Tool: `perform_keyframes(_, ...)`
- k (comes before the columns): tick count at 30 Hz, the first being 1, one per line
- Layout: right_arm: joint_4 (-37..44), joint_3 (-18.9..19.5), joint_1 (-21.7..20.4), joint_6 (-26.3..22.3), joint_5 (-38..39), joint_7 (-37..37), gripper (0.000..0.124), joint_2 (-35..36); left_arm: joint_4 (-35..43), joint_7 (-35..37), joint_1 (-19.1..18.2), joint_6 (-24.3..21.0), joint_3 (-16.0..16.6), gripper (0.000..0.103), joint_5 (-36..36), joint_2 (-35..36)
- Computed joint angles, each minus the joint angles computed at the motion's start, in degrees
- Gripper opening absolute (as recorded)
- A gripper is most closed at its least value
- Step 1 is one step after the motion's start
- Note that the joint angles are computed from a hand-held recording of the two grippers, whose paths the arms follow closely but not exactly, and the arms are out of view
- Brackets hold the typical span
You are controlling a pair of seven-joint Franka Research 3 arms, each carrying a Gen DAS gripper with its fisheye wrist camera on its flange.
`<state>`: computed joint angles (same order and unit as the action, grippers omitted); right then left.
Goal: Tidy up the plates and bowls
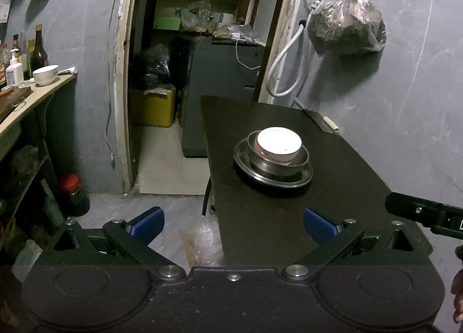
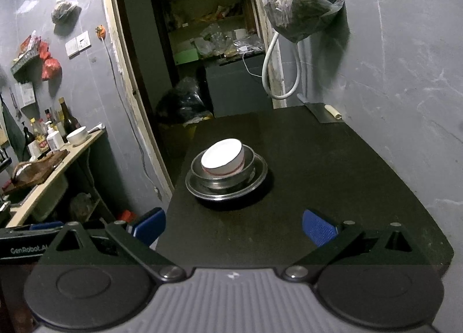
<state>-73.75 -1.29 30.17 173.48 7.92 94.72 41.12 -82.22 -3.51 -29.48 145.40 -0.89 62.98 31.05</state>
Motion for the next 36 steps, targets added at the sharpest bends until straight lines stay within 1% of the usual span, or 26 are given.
perform_keyframes(2,-1.4,-1.0,0.7,0.8,-0.4,0.3,0.103,-0.7,-0.5,0.0,-0.1,0.4,0.1,0.102,0.6,-0.1)
perform_keyframes(7,-4.5,-2.1,1.4,0.1,-1.0,1.1,0.103,-2.3,-0.7,1.0,-0.4,0.3,-0.1,0.102,0.8,0.6)
perform_keyframes(11,-5.9,-3.1,1.7,-0.5,-1.6,2.7,0.103,-2.7,-0.6,1.9,0.3,1.3,-0.8,0.102,-1.7,1.2)
perform_keyframes(13,-6.0,-2.4,1.1,-0.8,-1.9,2.3,0.103,-2.6,-0.7,2.6,0.4,1.2,-0.8,0.102,-2.9,1.2)
perform_keyframes(15,-6.7,-1.4,0.4,0.1,-2.2,1.0,0.103,-2.6,-0.6,3.5,0.3,0.2,-1.0,0.102,-4.4,1.4)
perform_keyframes(21,-7.3,-0.5,-0.2,0.6,-2.1,-1.8,0.103,-2.7,-0.3,4.5,0.0,-0.4,-1.0,0.102,-6.6,1.8)
perform_keyframes(24,-7.2,-0.9,0.0,0.5,-1.7,-1.8,0.103,-2.7,0.2,4.8,-0.3,-0.8,-0.7,0.102,-6.8,2.0)
perform_keyframes(36,-7.8,-0.1,-1.0,0.7,-0.5,-3.0,0.103,-3.0,0.7,5.7,-1.2,-0.9,-0.5,0.102,-6.6,2.2)
